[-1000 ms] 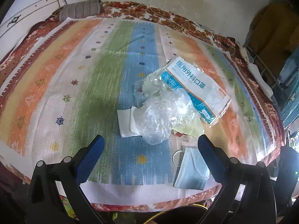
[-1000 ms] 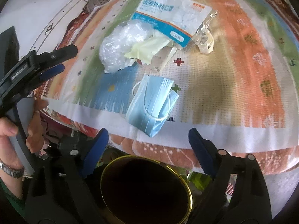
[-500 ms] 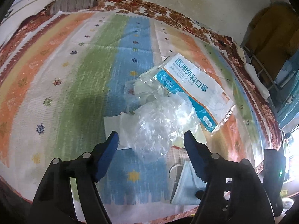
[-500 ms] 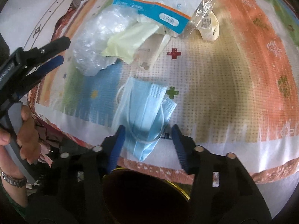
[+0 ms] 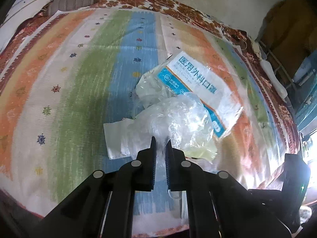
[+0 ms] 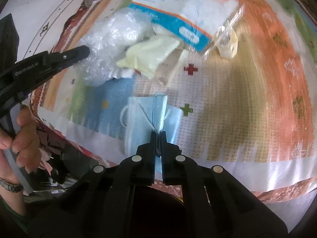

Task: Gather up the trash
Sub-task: 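Close the left gripper on the clear plastic bag while the right gripper grasps the blue mask, then lift the plastic bag and blue mask and carry both over the bin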

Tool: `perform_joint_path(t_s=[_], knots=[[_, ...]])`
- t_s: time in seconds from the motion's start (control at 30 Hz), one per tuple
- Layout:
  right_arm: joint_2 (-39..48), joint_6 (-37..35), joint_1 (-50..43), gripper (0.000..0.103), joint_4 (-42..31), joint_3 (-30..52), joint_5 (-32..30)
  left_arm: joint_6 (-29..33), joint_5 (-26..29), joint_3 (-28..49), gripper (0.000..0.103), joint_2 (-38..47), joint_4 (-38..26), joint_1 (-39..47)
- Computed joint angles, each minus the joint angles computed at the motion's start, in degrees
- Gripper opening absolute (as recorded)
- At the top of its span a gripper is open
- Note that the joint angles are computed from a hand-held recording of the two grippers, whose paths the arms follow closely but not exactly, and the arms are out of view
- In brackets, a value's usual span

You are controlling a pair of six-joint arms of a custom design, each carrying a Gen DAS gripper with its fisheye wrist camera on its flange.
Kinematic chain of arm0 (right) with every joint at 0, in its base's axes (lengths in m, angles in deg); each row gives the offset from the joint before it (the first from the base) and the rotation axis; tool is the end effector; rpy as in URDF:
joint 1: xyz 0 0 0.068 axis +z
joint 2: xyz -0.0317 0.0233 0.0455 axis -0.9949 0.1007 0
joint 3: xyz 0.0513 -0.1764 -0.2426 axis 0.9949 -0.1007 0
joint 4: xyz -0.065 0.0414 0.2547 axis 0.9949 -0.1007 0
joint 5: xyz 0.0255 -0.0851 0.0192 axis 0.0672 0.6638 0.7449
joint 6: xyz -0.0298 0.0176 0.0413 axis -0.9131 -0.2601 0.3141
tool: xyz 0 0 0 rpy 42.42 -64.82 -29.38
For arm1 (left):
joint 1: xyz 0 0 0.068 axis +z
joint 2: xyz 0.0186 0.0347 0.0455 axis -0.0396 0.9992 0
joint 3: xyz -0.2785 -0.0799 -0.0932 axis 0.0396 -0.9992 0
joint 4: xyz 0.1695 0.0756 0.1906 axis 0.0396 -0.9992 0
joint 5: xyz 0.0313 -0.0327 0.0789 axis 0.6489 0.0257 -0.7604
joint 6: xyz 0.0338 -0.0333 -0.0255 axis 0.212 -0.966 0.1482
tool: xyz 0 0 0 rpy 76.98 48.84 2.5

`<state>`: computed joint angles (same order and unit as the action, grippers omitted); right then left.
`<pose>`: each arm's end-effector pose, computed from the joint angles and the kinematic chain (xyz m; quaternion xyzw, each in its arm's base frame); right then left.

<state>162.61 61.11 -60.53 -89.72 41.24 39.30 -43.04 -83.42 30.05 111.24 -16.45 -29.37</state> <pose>0.3066 0.1495 0.1316 -0.1845 0.9525 0.2241 0.0925 0.2771 -0.1372 0.1766 -0.1433 0.9469 -0.1154 0.2636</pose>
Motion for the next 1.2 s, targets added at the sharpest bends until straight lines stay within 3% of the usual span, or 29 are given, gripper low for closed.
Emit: perform_joint_path(t_s=[0.17,0.4,0.63,1.03,1.2], knots=[[-4.05,-0.63,-0.13,0.003,-0.41,-0.81,-0.45,-2.45,2.40,-0.78,0.005,-5.80,-3.02,-0.06],[-9.26,-1.59,-0.38,0.003,-0.65,-2.10,0.71,-5.69,-1.46,-1.24,0.005,-12.12,-10.28,-1.76],[-17.53,-2.67,-2.05,0.003,-0.89,-5.22,2.47,-10.60,-2.24,-4.27,0.005,-18.60,-11.16,-4.02],[-34.53,-4.82,0.67,0.003,-1.07,-13.48,9.39,-21.84,-12.41,-7.38,0.005,-29.02,-17.52,-17.90],[-41.31,-4.50,0.27,0.003,-2.14,-16.44,8.93,-25.55,-17.15,-6.94,0.005,-29.07,-19.29,-24.77]])
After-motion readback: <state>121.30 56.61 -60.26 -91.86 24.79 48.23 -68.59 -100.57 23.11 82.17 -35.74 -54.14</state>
